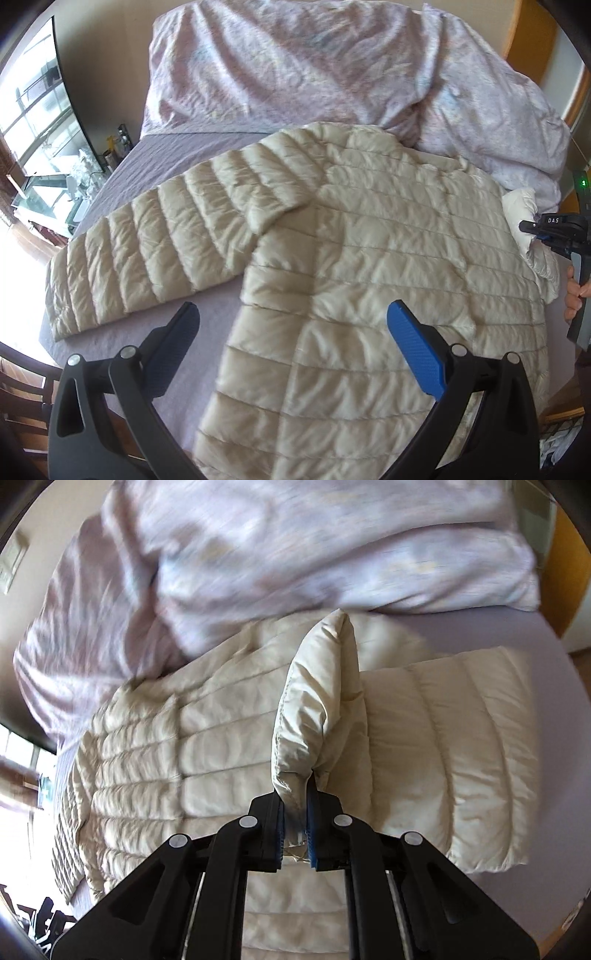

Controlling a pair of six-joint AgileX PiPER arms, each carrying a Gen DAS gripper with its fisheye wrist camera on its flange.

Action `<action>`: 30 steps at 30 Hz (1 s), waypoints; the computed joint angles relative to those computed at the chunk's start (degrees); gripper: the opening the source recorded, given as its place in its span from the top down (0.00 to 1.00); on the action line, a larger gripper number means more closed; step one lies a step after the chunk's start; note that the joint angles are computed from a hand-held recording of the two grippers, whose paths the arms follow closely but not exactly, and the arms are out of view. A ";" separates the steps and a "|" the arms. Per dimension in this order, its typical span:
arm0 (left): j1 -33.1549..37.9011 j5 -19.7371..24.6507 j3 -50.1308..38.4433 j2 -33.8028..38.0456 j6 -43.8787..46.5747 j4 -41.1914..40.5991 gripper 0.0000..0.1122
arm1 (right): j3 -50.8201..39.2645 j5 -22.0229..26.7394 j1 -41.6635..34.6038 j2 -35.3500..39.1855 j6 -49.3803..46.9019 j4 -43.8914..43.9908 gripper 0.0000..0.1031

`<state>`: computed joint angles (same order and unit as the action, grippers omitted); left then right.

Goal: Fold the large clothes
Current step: 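Carry the sleeve cuff with the right tool across the jacket back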

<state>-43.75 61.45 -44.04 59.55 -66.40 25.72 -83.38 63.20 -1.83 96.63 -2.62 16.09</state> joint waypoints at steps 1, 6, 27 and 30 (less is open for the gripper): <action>1.87 -0.51 0.42 -0.41 1.64 -0.69 0.10 | -0.15 -0.04 2.11 0.39 1.16 -0.04 0.90; 12.29 -3.69 2.58 -2.41 11.30 -4.63 0.10 | -2.26 -0.62 10.30 3.12 5.55 -0.87 0.90; 43.63 -11.92 5.84 -2.07 42.90 -18.48 0.10 | -9.42 2.55 19.55 8.11 10.23 4.71 0.42; 47.24 -12.82 5.81 -0.95 46.34 -19.97 0.10 | -9.25 0.28 17.17 6.08 9.87 7.53 0.33</action>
<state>3.49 48.62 -38.23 58.61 -20.07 5.75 -92.63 63.47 15.33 102.71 7.25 23.62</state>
